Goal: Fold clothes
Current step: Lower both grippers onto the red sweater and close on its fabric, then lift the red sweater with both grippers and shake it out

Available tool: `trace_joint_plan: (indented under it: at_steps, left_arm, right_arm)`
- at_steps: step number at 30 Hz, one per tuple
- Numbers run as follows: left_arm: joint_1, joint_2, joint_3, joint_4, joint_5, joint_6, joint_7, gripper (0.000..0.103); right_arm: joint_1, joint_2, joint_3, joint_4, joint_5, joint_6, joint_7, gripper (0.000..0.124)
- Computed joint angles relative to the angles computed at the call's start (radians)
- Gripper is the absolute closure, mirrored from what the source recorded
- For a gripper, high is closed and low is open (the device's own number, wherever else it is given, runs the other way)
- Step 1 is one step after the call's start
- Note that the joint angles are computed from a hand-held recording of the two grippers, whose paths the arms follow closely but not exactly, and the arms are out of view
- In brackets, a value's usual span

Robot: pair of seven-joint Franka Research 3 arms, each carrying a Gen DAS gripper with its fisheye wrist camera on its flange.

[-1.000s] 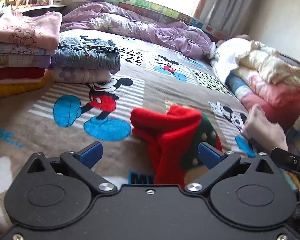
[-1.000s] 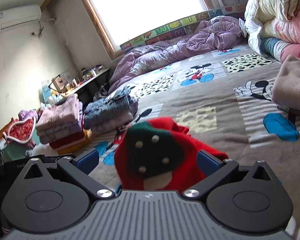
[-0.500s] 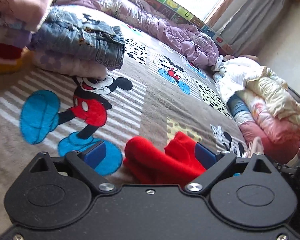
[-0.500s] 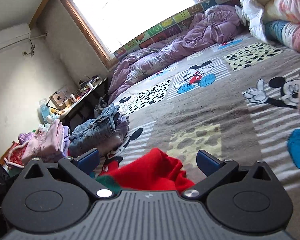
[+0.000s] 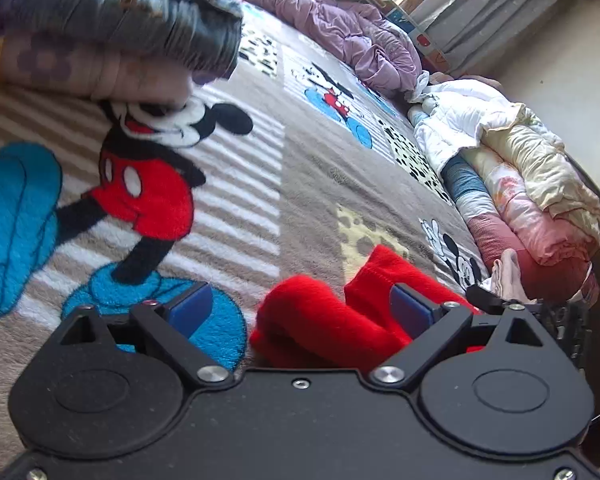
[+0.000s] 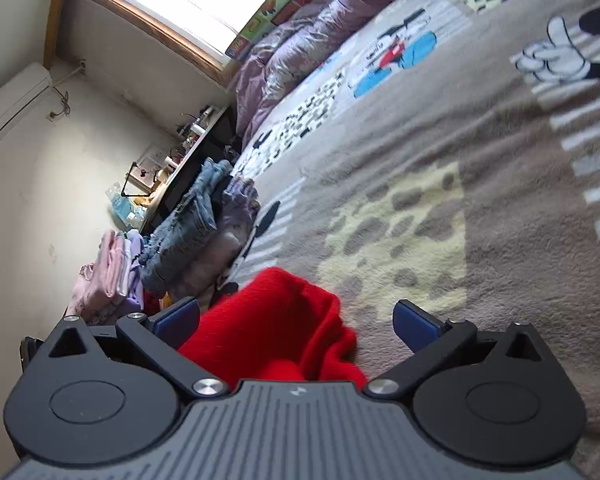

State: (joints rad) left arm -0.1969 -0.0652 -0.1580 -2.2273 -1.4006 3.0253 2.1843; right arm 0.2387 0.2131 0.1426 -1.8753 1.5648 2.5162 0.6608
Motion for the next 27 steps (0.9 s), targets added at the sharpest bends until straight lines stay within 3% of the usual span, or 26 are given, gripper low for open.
trace_joint_plan:
  at_steps: [2,10,18,25,27]
  left_arm:
    - [0.005,0.009,0.009,0.014,-0.070,-0.045,0.059,0.017]
    - [0.028,0.030,-0.005,0.033,-0.166,-0.103,0.164,0.028]
    - [0.034,0.029,-0.018,0.031,-0.206,-0.109,0.230,0.035]
    - [0.039,0.036,-0.020,0.039,-0.253,-0.104,0.289,0.053]
    - [0.039,0.034,-0.022,0.040,-0.270,-0.098,0.312,0.060]
  right_arm:
    - [0.001,0.024,0.001,0.020,-0.021,-0.012,0.017,0.021]
    - [-0.006,0.096,0.025,0.098,-0.102,-0.017,0.057,0.023]
    - [-0.022,0.114,0.048,0.110,-0.105,-0.042,0.036,0.060]
    - [-0.036,0.106,0.049,0.092,-0.048,-0.079,-0.005,0.111]
    - [-0.036,0.100,0.047,0.085,-0.035,-0.084,-0.018,0.113]
